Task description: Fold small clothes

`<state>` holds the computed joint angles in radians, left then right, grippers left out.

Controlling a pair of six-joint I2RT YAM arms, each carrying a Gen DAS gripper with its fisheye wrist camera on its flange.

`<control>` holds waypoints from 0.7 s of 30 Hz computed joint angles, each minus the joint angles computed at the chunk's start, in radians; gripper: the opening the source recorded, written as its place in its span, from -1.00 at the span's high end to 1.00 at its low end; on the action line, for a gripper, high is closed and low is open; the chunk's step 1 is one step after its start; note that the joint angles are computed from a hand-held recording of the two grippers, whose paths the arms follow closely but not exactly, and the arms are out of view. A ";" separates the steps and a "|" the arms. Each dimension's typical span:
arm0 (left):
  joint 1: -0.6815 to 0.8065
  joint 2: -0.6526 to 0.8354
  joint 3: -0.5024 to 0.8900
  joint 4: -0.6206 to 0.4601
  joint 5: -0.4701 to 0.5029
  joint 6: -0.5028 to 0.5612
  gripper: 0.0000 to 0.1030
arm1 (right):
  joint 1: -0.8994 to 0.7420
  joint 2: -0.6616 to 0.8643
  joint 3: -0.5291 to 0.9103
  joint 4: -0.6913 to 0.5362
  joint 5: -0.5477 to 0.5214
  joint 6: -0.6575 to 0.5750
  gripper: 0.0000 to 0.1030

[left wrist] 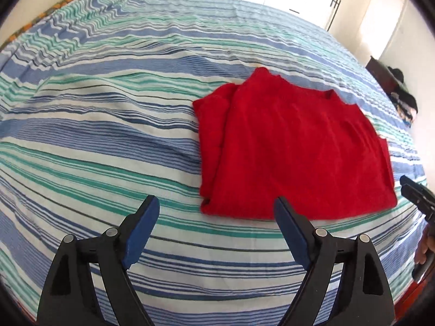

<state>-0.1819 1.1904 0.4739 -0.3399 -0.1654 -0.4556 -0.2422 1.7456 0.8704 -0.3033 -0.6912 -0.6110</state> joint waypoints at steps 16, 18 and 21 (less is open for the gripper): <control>-0.169 -0.100 -0.014 -0.168 -0.264 -0.081 -0.67 | -0.198 -0.114 -0.223 0.155 0.106 0.106 -0.31; -0.177 -0.104 -0.031 -0.166 -0.275 -0.094 -0.69 | -0.256 -0.074 -0.222 0.168 0.118 0.092 -0.31; -0.136 -0.073 -0.098 -0.088 -0.248 -0.101 -0.77 | -0.321 0.008 -0.219 0.214 0.137 0.071 -0.31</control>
<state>-0.3183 1.1178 0.3763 -0.4279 -0.4133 -0.5565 -0.5632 1.7535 0.6514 -0.0898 -0.5539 -0.5398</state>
